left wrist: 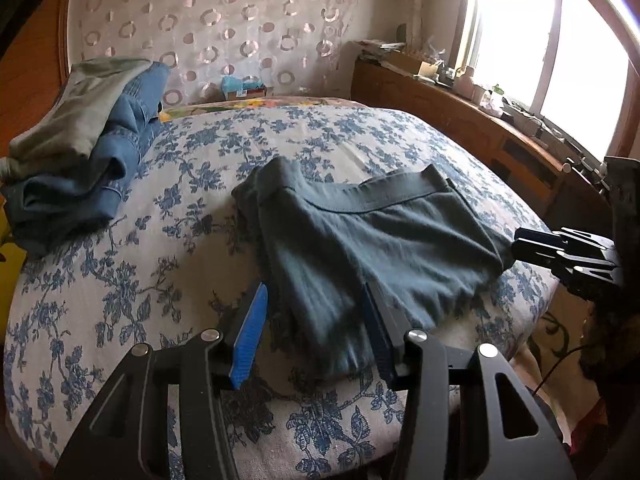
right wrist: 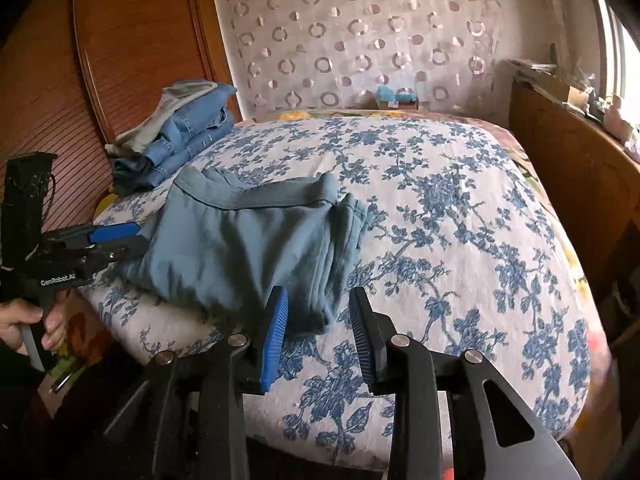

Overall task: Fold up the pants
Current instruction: 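Release the shorts and open both grippers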

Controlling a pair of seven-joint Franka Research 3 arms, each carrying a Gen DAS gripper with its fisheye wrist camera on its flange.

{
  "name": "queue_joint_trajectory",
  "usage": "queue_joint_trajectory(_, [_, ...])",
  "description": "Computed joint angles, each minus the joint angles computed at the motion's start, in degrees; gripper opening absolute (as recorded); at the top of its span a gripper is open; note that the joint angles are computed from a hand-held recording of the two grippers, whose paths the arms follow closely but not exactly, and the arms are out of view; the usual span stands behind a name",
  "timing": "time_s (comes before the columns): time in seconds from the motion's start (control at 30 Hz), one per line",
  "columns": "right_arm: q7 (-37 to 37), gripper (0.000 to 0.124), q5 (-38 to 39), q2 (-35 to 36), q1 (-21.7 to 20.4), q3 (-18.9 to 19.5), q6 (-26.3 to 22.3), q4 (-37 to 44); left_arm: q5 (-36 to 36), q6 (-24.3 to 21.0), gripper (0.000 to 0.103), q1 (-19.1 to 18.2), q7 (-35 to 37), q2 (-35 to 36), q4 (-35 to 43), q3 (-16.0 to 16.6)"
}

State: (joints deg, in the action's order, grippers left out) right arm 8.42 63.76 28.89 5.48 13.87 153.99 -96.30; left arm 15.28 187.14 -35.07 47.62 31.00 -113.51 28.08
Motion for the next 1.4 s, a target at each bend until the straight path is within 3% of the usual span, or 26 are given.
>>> queue_joint_trajectory(0.13, [2.4, 0.033, -2.4, 0.8, 1.0, -0.6, 0.2, 0.5, 0.4, -2.3, 0.049, 0.9, -0.4, 0.7, 1.2, -1.1])
queue_joint_trajectory(0.2, [2.7, 0.033, -3.0, 0.9, 0.8, -0.4, 0.1, 0.4, 1.4, -3.5, 0.049, 3.4, -1.0, 0.6, 1.8, -3.7])
queue_joint_trajectory(0.3, [2.8, 0.032, -4.0, 1.4, 0.9, -0.1, 0.6, 0.7, 3.4, -3.7, 0.049, 3.7, -3.0, 0.7, 2.0, -3.8])
queue_joint_trajectory(0.4, [2.0, 0.014, -3.9, 1.2, 0.3, 0.4, -0.1, 0.6, 5.7, -4.2, 0.05, 2.5, -5.1, 1.1, 2.2, -2.3])
queue_joint_trajectory(0.6, [-2.1, 0.008, 0.5, 0.4, -1.0, 1.4, 2.6, -0.3, 10.0, -5.1, 0.05, 3.7, -8.2, 1.1, 3.1, -3.0])
queue_joint_trajectory(1.0, [0.9, 0.008, -0.3, -0.4, -1.2, -0.4, -3.0, -0.7, 16.0, -4.8, 0.051, 4.4, -13.9, 1.0, 3.5, -3.0])
queue_joint_trajectory(1.07, [-0.7, 0.009, 0.9, -1.1, -1.0, -0.3, -0.8, -1.7, 16.7, -4.5, 0.051, 4.0, -14.9, 1.2, 3.5, -2.4])
queue_joint_trajectory(1.23, [-4.0, 0.012, 5.3, -3.4, -1.4, -0.1, -0.6, -4.0, 17.6, -4.0, 0.052, 2.4, -16.6, 1.6, 3.5, -0.6])
queue_joint_trajectory(1.33, [-5.9, 0.018, 7.6, -4.4, -1.0, -0.5, -0.3, -4.8, 17.9, -4.0, 0.053, 2.6, -16.8, 1.6, 3.6, -0.8])
queue_joint_trajectory(1.4, [-6.8, 0.03, 8.7, -4.8, -0.4, -0.8, 0.5, -5.3, 18.0, -3.8, 0.054, 2.2, -17.2, 1.8, 3.6, -0.3])
